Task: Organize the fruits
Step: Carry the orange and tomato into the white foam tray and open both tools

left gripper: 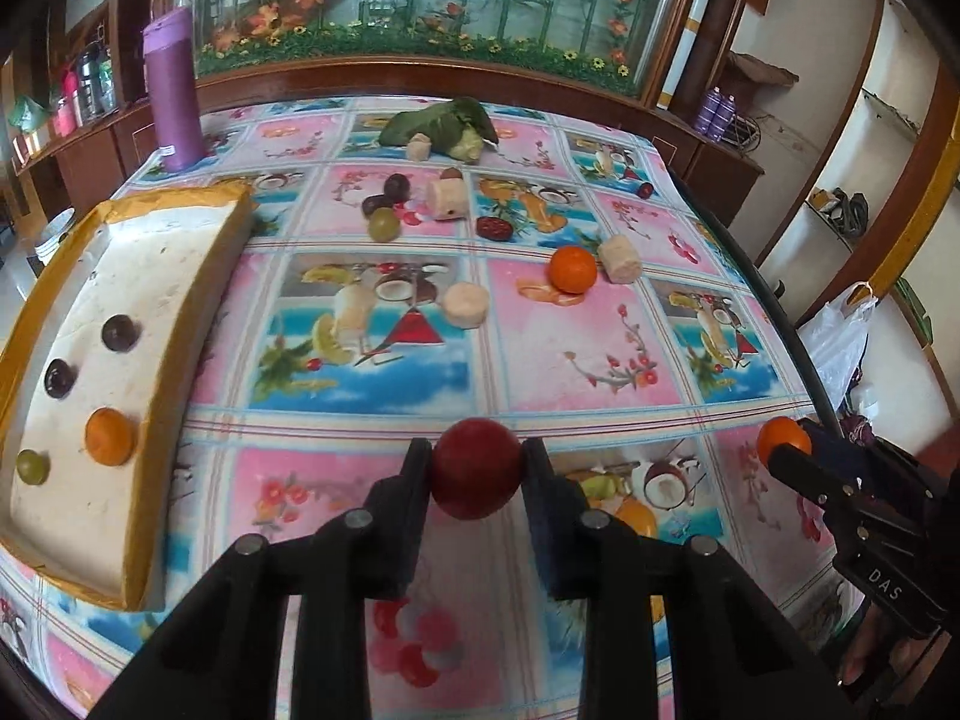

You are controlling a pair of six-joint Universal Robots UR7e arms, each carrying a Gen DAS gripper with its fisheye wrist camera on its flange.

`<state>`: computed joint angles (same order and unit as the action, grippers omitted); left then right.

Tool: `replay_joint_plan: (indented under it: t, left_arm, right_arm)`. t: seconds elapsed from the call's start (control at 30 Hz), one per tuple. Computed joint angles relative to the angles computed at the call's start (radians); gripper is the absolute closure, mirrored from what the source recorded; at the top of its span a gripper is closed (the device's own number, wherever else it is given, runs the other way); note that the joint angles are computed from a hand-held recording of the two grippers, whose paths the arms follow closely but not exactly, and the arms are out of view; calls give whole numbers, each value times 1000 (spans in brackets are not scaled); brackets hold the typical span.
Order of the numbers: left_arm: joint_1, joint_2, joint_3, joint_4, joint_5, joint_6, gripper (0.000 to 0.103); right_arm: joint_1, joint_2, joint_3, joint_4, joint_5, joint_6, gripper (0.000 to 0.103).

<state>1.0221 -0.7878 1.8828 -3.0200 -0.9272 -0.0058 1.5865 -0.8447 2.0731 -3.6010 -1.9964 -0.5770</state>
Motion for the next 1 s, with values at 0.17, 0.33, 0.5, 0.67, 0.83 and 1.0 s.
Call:
replay_joint_plan:
  t: [0.17,0.33,0.5,0.67,0.83,1.0]
  left_arm:
    - [23,-67,51,-12,-1,-1,70]
    - [47,-120,79,-29,2,7,70]
    - [73,-166,93,-42,3,16,70]
    - [103,-202,93,-55,11,28,70]
    - [140,-233,80,-59,29,39,70]
    - [178,-247,48,-58,49,59,70]
  right_arm:
    - [47,49,-43,34,2,1,69]
    - [94,103,-97,67,-3,-6,69]
    - [135,160,-163,108,-6,-16,69]
    - [171,213,-234,158,-3,-21,69]
    - [203,267,-323,219,3,-28,69]
    - [230,323,-428,298,21,-15,69]
